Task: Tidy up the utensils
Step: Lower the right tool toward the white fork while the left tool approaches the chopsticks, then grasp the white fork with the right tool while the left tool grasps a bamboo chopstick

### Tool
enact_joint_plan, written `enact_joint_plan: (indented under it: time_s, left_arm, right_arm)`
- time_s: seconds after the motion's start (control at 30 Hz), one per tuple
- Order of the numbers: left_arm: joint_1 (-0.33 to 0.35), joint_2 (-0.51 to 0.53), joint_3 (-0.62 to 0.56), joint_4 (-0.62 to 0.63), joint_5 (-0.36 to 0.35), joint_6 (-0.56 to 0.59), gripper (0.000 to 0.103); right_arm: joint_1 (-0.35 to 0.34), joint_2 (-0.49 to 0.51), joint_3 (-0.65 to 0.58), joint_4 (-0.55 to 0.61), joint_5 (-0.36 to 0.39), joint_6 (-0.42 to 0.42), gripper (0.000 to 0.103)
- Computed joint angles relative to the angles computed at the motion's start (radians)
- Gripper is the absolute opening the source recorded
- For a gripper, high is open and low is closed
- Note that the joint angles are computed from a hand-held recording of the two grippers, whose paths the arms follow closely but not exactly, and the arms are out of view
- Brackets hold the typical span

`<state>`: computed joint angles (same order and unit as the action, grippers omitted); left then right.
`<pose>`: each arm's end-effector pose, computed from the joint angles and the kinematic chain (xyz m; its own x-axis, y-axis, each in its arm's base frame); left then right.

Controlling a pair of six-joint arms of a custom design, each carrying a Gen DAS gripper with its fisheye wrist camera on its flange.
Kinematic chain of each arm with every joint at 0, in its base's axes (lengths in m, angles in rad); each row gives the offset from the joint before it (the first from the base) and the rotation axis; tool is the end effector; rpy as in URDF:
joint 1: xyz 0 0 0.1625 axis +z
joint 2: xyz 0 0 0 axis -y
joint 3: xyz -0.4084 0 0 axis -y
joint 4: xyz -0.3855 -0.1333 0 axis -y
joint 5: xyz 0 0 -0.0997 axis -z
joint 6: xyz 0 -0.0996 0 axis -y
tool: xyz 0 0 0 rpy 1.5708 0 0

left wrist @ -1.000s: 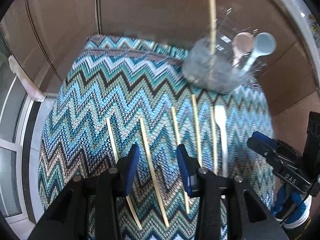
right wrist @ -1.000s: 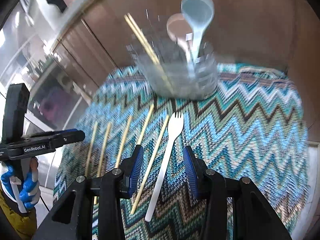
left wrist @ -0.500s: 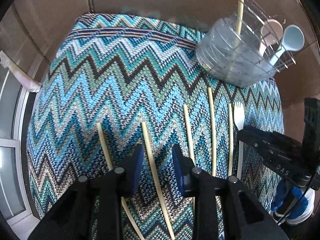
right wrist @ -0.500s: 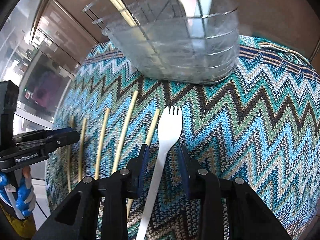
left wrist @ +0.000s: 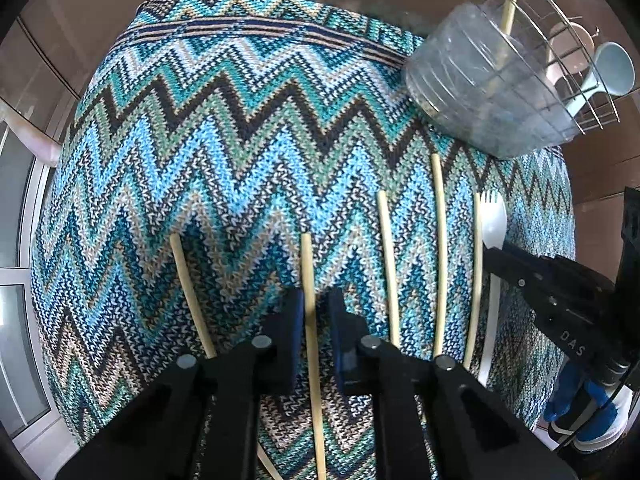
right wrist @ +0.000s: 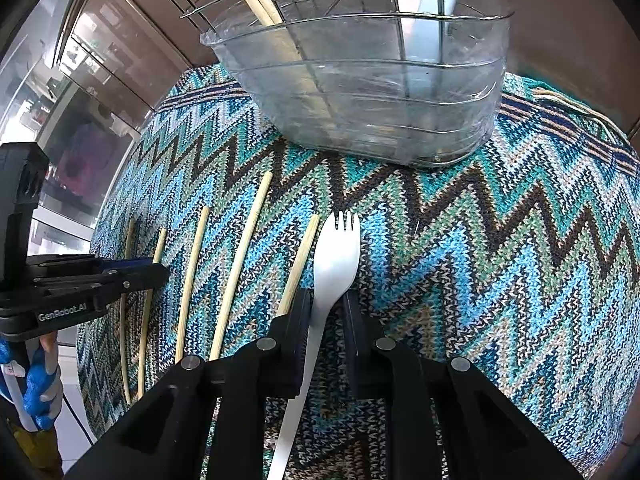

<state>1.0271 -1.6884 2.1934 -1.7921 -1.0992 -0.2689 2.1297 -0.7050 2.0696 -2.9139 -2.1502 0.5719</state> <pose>-0.0336 -0.4007 0.2685 -0.8035 0.3309 -0.4948 0.2937 0.9434 0.1540 0.3255 -0.3719 -0.0356 -0.8782 0.0773 0.4719 -0.0652 0.9583 -0.2782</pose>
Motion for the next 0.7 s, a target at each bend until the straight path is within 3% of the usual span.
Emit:
enact_joint_plan:
  time_s: [0.4,0.7]
  left_arm:
    - [0.001,-0.025,0.011,-0.028,-0.011,-0.023,0.005]
    - [-0.048,-0.14,0.033,0.0,-0.01,-0.032,0.005]
  right_arm:
    - [0.027,-0.031,0.067,-0.073,-0.009,0.007,0.004]
    - [0.094,-0.075,0.132,-0.152,-0.033,0.001,0.004]
